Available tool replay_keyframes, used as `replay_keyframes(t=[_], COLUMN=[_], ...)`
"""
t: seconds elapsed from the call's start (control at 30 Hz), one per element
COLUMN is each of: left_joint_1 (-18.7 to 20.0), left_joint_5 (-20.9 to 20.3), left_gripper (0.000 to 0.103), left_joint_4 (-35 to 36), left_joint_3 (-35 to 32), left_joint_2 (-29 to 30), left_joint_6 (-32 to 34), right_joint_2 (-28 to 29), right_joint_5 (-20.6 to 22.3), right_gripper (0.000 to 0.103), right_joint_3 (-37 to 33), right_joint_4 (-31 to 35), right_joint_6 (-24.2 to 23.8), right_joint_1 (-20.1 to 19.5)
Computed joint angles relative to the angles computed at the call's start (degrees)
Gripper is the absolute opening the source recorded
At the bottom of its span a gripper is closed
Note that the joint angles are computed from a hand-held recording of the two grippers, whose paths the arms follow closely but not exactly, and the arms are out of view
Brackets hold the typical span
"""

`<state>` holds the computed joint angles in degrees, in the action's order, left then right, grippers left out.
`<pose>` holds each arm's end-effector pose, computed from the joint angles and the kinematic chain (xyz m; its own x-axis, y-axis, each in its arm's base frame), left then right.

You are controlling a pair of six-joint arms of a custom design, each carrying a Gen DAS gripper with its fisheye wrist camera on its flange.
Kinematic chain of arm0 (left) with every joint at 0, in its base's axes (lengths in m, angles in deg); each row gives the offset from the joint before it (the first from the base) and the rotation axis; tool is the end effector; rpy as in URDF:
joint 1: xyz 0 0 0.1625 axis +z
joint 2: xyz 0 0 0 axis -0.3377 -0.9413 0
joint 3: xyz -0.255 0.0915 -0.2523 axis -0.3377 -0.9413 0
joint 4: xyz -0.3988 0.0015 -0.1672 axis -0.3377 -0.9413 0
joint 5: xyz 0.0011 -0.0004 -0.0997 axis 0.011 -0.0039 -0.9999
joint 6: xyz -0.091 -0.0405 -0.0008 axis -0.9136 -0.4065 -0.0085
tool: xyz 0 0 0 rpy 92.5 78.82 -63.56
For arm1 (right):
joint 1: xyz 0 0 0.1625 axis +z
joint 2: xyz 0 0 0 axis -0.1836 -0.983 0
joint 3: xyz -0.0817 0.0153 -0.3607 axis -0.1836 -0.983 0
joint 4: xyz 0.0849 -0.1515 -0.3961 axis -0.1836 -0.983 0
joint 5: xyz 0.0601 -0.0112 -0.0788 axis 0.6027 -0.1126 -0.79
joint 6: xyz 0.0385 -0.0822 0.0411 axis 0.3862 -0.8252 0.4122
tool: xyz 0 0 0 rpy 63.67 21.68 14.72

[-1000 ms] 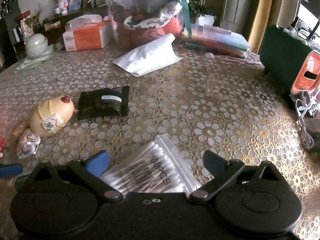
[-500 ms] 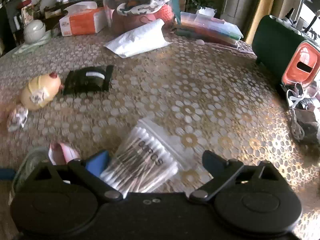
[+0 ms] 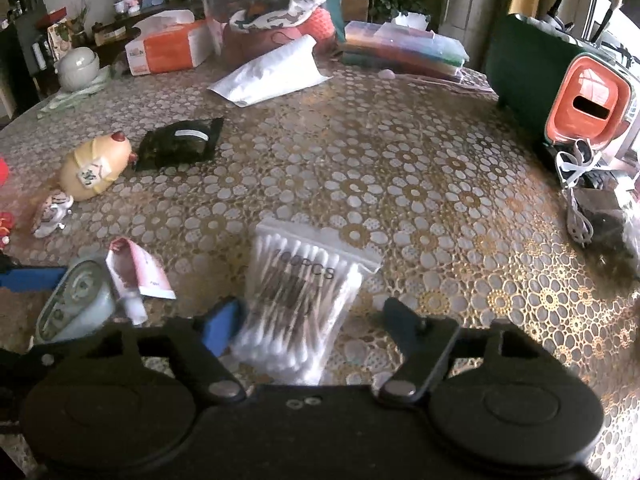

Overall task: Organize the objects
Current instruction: 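Close left gripper on the correction tape while right gripper closes on the cotton-swab bag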

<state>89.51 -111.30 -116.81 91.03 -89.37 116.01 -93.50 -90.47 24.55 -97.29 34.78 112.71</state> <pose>-0.0963 -0.7684 0.2117 -0.5421 0.6302 -0.5559 0.7970 0.5953 -0.1024 0.2340 -0.7764 0.0260 -0.7092 -0.0059 0.7050 -0.4186 0.8081 -0.4144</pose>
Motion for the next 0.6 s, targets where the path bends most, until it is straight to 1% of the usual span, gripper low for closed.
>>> replay_keyframes(t=[0.03, 0.1, 0.13, 0.2, 0.3, 0.47, 0.6], left_joint_1=[-0.2, -0.4, -0.4, -0.5, -0.4, -0.4, -0.2], left_joint_5=[0.5, 1.5, 1.8, 2.5, 2.9, 3.0, 2.6], left_gripper=[0.049, 0.049, 0.049, 0.049, 0.049, 0.049, 0.049], left_joint_4=[-0.2, -0.6, -0.6, -0.3, 0.2, -0.1, -0.5], left_joint_3=[0.1, 0.5, 0.6, 0.7, 1.1, 3.2, 5.3], left_joint_2=[0.0, -0.1, -0.2, -0.5, -1.3, -3.9, -6.3], left_joint_6=[-0.2, -1.2, -1.8, -3.2, -5.1, -7.1, -9.1], right_joint_2=[-0.1, 0.1, 0.0, -0.1, -1.0, -3.9, -6.6], right_joint_5=[0.3, -0.1, 0.0, -0.7, -1.4, -2.1, -1.2], right_gripper=[0.065, 0.051, 0.048, 0.039, 0.035, 0.034, 0.034], right_joint_3=[0.2, 0.2, 0.4, 0.6, 2.2, 7.1, 11.7], right_joint_4=[-0.1, -0.6, -0.3, -0.2, -0.8, -2.4, -4.0], right_joint_6=[-0.2, -0.6, -0.3, 0.5, 1.3, 3.3, 4.3], right_joint_1=[0.0, 0.4, 0.5, 0.7, 1.1, 2.4, 3.9])
